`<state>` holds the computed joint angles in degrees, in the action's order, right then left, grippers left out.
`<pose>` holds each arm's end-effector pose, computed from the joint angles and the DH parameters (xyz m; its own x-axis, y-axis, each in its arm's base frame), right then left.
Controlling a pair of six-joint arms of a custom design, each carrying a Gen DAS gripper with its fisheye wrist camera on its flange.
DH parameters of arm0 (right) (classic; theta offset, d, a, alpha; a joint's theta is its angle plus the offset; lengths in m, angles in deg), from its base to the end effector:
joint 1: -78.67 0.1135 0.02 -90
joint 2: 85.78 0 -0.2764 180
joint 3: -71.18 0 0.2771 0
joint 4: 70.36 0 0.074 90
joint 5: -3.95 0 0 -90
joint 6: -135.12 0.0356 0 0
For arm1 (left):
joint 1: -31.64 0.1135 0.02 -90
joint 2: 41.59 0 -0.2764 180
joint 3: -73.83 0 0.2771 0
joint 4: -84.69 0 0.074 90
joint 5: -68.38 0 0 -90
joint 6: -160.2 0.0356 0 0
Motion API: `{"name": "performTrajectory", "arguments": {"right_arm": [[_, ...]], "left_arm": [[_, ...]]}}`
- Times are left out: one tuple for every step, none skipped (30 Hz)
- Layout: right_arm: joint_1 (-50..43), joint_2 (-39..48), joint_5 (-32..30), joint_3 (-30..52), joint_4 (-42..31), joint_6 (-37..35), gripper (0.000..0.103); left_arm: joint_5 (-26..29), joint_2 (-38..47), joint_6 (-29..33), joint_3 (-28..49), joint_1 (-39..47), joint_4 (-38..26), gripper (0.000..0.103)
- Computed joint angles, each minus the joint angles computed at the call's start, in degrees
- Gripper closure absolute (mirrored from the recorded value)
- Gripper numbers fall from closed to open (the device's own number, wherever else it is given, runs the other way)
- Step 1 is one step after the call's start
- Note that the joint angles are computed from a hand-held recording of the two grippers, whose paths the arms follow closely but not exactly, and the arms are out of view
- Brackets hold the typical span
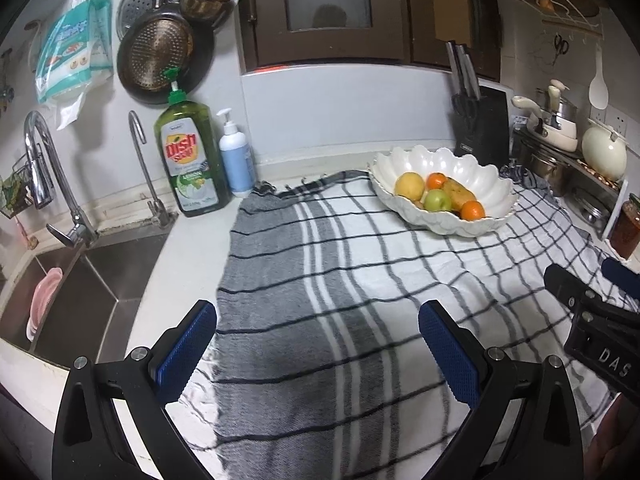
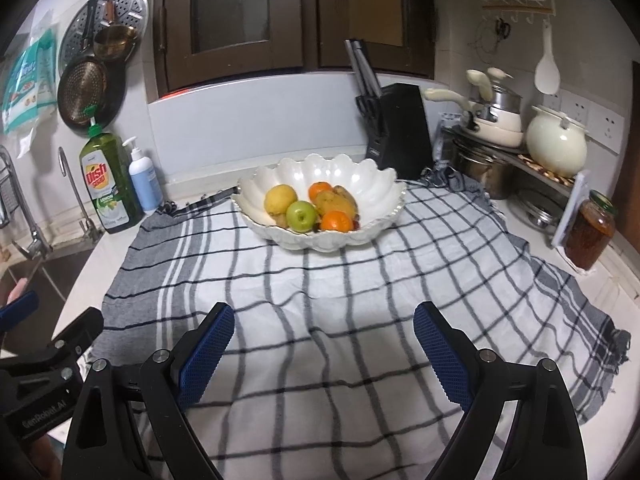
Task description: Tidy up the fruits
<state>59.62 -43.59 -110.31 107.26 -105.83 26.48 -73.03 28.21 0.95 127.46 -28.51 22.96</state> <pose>0.1658 -0.0418 0.1990 -0.5967 -0.1022 -0.7959 -0.1938 0.9808 0.0193 0.1291 -0.1690 0.2017 -0.6021 -0.1227 -0.7890 -0.2923 0.9534 0.0748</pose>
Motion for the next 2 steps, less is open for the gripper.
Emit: {"name": "performTrajectory", "arguments": {"right_arm": [[1.35, -0.49, 0.87, -0.09, 0.21, 0.83, 0.011], [2.73, -0.82, 1.7, -0.14, 0.41, 1.56, 0.011]], "left_arm": [[-0.48, -0.12, -0.31, -0.33, 0.37, -0.55, 0.0], [-0.3, -0.8, 0.27, -0.88, 0.99, -0.27, 0.0]]}}
